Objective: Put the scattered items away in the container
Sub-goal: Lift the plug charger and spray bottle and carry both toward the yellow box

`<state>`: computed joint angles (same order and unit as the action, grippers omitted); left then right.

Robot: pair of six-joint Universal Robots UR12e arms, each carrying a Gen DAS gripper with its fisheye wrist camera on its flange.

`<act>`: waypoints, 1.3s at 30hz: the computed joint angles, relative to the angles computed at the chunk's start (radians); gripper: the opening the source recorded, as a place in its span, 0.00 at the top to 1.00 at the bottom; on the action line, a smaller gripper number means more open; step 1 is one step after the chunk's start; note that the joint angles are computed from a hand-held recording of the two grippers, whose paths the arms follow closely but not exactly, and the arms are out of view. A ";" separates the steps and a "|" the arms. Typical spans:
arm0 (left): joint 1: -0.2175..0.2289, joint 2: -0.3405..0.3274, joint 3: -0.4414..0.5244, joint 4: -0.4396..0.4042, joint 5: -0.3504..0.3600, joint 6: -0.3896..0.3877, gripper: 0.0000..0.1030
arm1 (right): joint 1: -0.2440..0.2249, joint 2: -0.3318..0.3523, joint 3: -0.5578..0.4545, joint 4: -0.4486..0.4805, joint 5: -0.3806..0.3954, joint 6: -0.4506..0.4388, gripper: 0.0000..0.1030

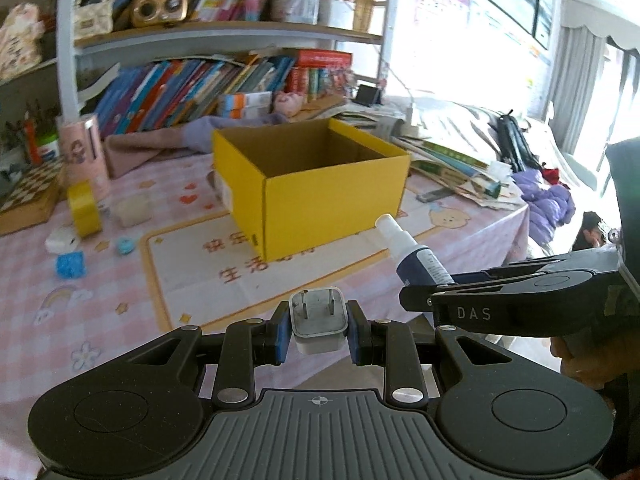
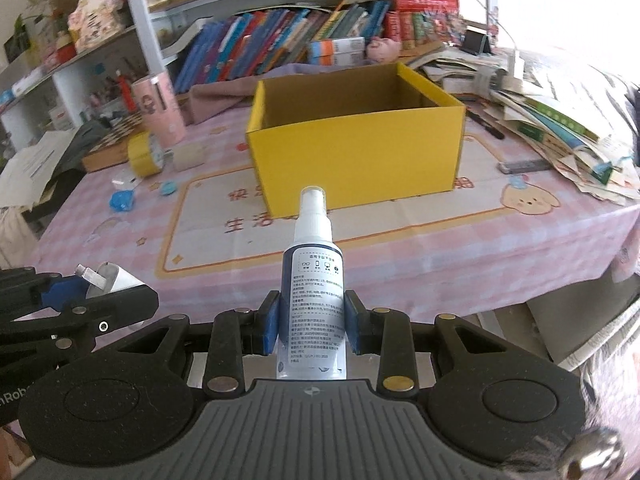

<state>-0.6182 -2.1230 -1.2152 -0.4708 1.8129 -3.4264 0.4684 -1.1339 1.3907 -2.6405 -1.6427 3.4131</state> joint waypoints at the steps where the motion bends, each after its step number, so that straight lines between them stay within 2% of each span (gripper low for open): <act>1: 0.001 -0.006 0.009 0.001 -0.004 0.009 0.74 | -0.003 -0.001 0.000 -0.003 -0.001 0.002 0.70; 7: 0.004 -0.033 0.050 0.003 -0.027 0.043 0.74 | -0.014 0.000 -0.006 -0.018 -0.022 0.011 0.70; 27: 0.020 -0.070 0.104 -0.006 -0.065 0.075 0.74 | -0.029 0.027 -0.045 0.010 -0.043 0.026 0.70; 34: 0.027 -0.095 0.142 0.017 -0.047 0.106 0.74 | -0.036 0.054 -0.081 -0.017 -0.055 0.009 0.70; 39: 0.039 -0.122 0.187 0.026 -0.034 0.095 0.74 | -0.046 0.084 -0.133 -0.040 -0.054 -0.033 0.70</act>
